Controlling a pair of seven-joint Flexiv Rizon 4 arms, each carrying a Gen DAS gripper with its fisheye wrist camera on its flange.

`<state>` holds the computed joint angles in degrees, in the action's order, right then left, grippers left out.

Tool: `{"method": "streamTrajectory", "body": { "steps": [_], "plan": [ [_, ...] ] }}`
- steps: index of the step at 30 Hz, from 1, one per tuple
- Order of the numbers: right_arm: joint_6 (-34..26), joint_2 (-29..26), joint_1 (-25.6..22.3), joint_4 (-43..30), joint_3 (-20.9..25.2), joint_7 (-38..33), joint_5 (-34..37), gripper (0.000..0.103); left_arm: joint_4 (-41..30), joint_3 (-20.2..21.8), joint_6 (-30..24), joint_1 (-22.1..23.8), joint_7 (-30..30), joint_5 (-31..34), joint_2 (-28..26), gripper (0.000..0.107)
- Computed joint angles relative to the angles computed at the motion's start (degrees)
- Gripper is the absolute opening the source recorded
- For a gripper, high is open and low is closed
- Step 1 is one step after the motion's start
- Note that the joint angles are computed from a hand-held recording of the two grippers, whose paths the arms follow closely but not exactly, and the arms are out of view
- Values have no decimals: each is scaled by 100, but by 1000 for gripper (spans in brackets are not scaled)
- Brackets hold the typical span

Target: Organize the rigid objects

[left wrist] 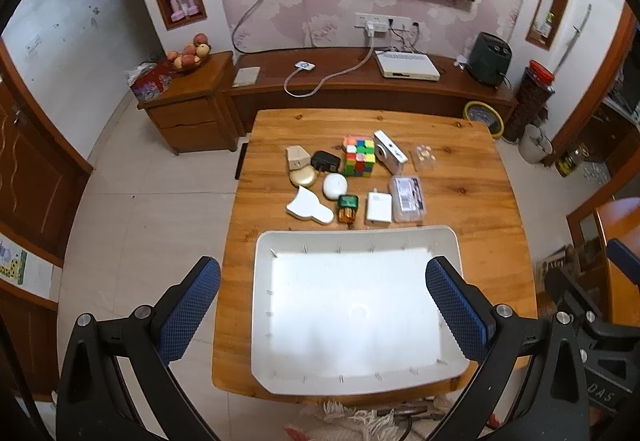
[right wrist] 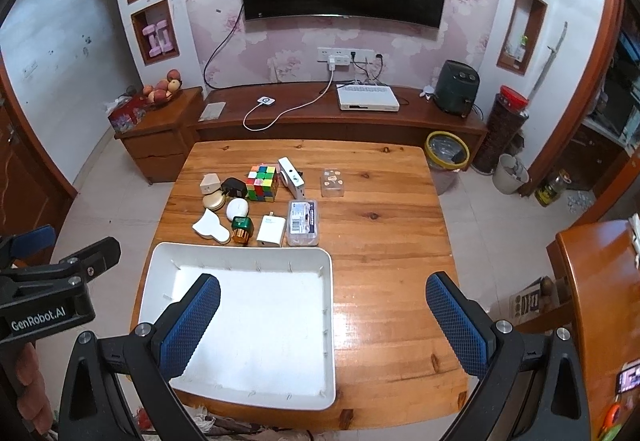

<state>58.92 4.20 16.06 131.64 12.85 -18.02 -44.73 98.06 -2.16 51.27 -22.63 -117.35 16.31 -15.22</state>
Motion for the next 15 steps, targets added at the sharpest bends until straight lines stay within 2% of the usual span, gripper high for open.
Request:
{"method": "streamTrajectory", "body": {
  "steps": [6, 11, 15],
  "plan": [
    [375, -200, -116, -81, -169, -335, 4, 103, -393, 149, -116, -20, -446, 252, -183, 102],
    [842, -467, -225, -167, -329, -700, 309, 103, -878, 343, -509, -85, -924, 709, -398, 102],
    [1011, -749, -243, -309, -434, -864, 595, 103, -1246, 427, -810, -30, -1022, 886, -623, 102]
  ]
}}
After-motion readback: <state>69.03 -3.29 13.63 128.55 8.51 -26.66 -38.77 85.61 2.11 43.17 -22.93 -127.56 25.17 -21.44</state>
